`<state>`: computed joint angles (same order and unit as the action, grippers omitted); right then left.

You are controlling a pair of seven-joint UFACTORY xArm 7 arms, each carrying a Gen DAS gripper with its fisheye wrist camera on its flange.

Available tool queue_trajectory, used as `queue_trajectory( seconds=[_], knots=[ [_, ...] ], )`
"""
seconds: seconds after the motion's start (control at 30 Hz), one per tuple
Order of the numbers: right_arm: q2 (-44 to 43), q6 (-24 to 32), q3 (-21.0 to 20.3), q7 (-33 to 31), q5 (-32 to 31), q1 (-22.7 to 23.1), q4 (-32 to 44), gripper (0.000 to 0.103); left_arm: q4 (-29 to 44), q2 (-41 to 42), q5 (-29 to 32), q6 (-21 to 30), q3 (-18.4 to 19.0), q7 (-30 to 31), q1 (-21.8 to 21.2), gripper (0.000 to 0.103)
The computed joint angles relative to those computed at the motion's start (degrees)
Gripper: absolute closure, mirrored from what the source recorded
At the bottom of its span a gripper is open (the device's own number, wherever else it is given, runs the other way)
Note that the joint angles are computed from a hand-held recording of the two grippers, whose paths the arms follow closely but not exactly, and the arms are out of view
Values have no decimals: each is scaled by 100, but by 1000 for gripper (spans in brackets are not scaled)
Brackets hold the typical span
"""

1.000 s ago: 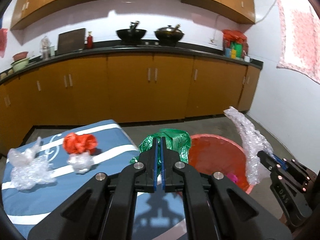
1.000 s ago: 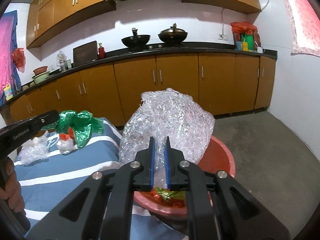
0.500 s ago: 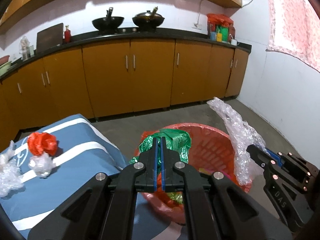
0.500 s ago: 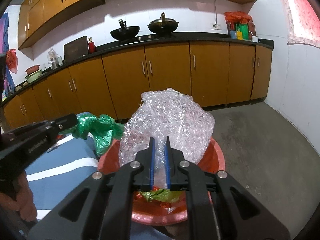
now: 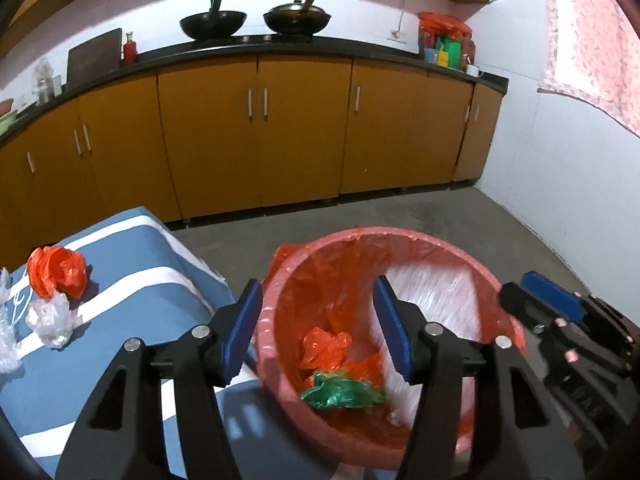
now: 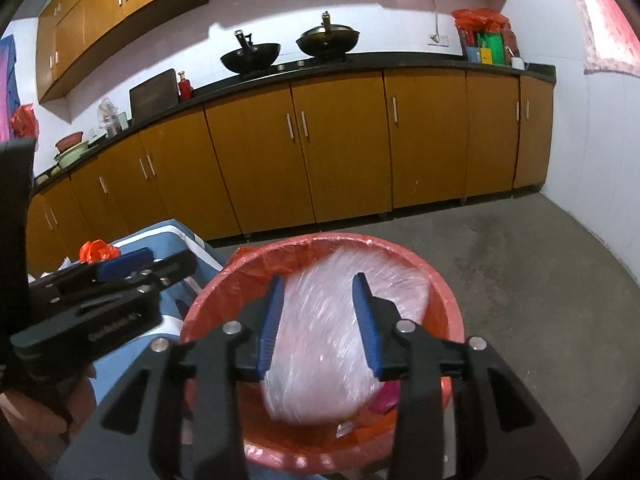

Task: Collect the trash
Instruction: 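Carry the bubble wrap and green bag over the wastebasket and release both, then grasp the clear plastic bag with the right tool while the left tool grasps bubble wrap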

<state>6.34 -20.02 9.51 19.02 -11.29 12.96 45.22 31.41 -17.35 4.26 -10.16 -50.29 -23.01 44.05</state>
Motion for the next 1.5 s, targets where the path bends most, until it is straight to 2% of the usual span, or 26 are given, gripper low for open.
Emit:
queue_trajectory(
  seconds=[0.07,0.3,0.43,0.5,0.67,0.83,1.0,1.17,1.23,1.33,1.4,1.5],
  knots=[
    [-41,-16,-25,-8,66,18,-51,66,-87,-138,-19,28,76,-29,-11,46],
    [-224,88,-172,-739,938,421,-141,65,-483,-612,-14,102,865,-194,-468,46],
    [-267,166,-145,-1296,1525,752,-69,65,-884,-1082,24,113,1426,-179,-756,46],
    [-247,212,-105,-1442,1659,864,-4,65,-1117,-1314,40,124,1820,-112,-962,45],
    [-45,392,-164,-2090,2356,1548,346,65,-1770,-2141,74,206,2555,144,-1066,44],
    [377,664,-572,-2490,2774,2613,977,65,-2555,-3201,162,242,3185,621,-682,39],
    [912,907,-1056,-2319,2654,3616,1674,65,-2970,-3634,156,159,3986,1406,-17,33],
    [1642,1370,-1212,-1875,2350,4156,2661,59,-2958,-3282,-75,-163,4485,2112,494,27],
    [1920,1523,-1321,-1638,2238,4341,3057,48,-2917,-3081,-171,-324,4679,2363,578,22],
    [2409,1856,-1678,-1198,2050,4729,3791,40,-2850,-2740,-296,-581,5104,2740,566,18],
    [2825,2172,-1983,-831,1914,4975,4412,37,-2763,-2533,-412,-670,5293,2889,486,15],
    [3337,2715,-2061,-440,1756,4965,5232,35,-2650,-2230,-573,-816,5598,3111,344,11]
  ],
)
